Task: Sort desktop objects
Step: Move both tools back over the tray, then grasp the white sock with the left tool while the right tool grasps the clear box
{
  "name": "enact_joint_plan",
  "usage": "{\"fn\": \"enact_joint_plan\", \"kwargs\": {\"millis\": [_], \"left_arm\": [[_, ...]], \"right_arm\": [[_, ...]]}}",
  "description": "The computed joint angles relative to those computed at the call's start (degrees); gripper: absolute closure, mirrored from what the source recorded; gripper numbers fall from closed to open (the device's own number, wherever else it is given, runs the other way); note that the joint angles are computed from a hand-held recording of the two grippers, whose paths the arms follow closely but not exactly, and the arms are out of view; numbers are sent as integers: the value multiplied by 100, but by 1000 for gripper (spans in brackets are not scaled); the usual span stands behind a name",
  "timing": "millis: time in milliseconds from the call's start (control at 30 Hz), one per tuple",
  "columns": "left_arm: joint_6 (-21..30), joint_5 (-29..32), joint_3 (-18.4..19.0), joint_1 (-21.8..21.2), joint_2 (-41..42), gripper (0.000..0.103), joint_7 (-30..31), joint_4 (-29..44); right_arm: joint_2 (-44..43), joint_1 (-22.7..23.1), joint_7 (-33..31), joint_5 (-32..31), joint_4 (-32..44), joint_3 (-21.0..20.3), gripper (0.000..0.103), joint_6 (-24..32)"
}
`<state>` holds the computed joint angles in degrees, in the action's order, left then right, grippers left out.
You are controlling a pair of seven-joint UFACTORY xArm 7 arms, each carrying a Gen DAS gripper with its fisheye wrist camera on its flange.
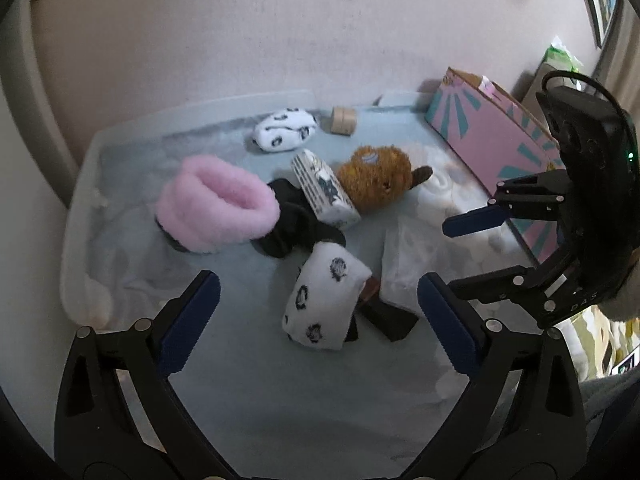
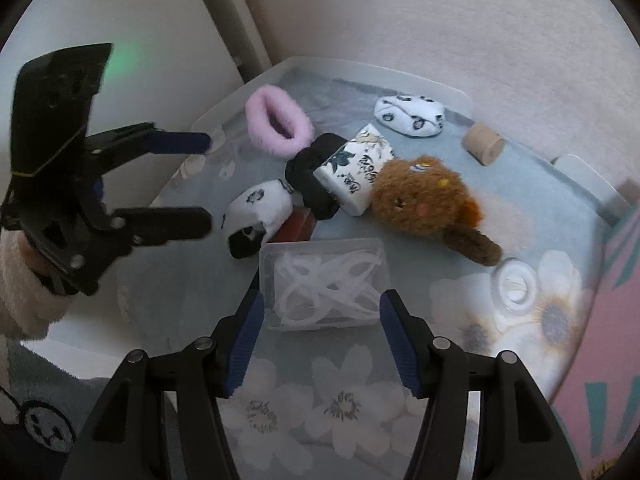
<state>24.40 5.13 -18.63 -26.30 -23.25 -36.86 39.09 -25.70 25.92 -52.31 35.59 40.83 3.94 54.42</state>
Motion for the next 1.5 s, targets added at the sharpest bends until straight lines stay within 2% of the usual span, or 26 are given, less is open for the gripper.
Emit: {"fn": "enact_joint_plan", "kwargs": {"millis": [233, 300, 333, 467, 533, 667, 767, 833, 900, 933, 967, 1000, 1067, 1267, 1500], "left_arm": [[-274, -289, 219, -143, 100, 5, 304, -96], [-281, -342, 246, -171, 105, 5, 404, -101], [-274, -354, 250, -171, 106, 5, 442, -109], [-325, -500, 331, -231, 118, 5, 649, -178], [-373, -620, 396, -293, 162, 12, 788, -208], [-419, -847, 480, -406, 283, 23, 1062, -236], [-456, -1161, 618, -581, 381, 40, 1378, -253], [-513, -1355, 673, -660, 413, 57, 1557, -278], [-536, -1499, 690, -697, 422, 64, 1688, -291], [-529, -1473, 640, -648, 415, 65, 1670, -290], [-523, -1475, 618, -629, 403, 66, 1671, -292], [-509, -1484, 604, -614, 390, 67, 1669, -290], [-491, -1557, 620, -624, 361, 69, 1688, -290], [-236, -1437, 483, -439, 151, 70, 1421, -154], [945, -626, 117, 67, 27, 70, 639, 827]], "right_arm": [[-28, 65, -113, 216, -141, 36, 45, -385], [-118, 125, -204, 256, -252, 71, 9, -677], [-133, 167, -243, 272, -281, 66, 6, -769], [-35, 305, -192, 191, -327, 134, 6, -1029], [47, 336, -106, 121, -375, 192, 6, -1201], [324, 321, 66, 46, -246, 107, 6, -989], [477, 307, 29, 207, -168, 56, 6, -876], [527, 285, -25, 310, -135, 62, 6, -858], [580, 265, -62, 345, -95, 91, 7, -830], [586, 258, -87, 359, -94, 114, 8, -851], [567, 253, -111, 329, -114, 157, 15, -907], [561, 255, -132, 289, -123, 189, 26, -932], [515, 271, -137, 176, -172, 270, 26, -1074], [396, 283, 84, 103, -82, 211, 26, -969], [-125, 103, 788, -164, 213, 77, 26, -551]]}}
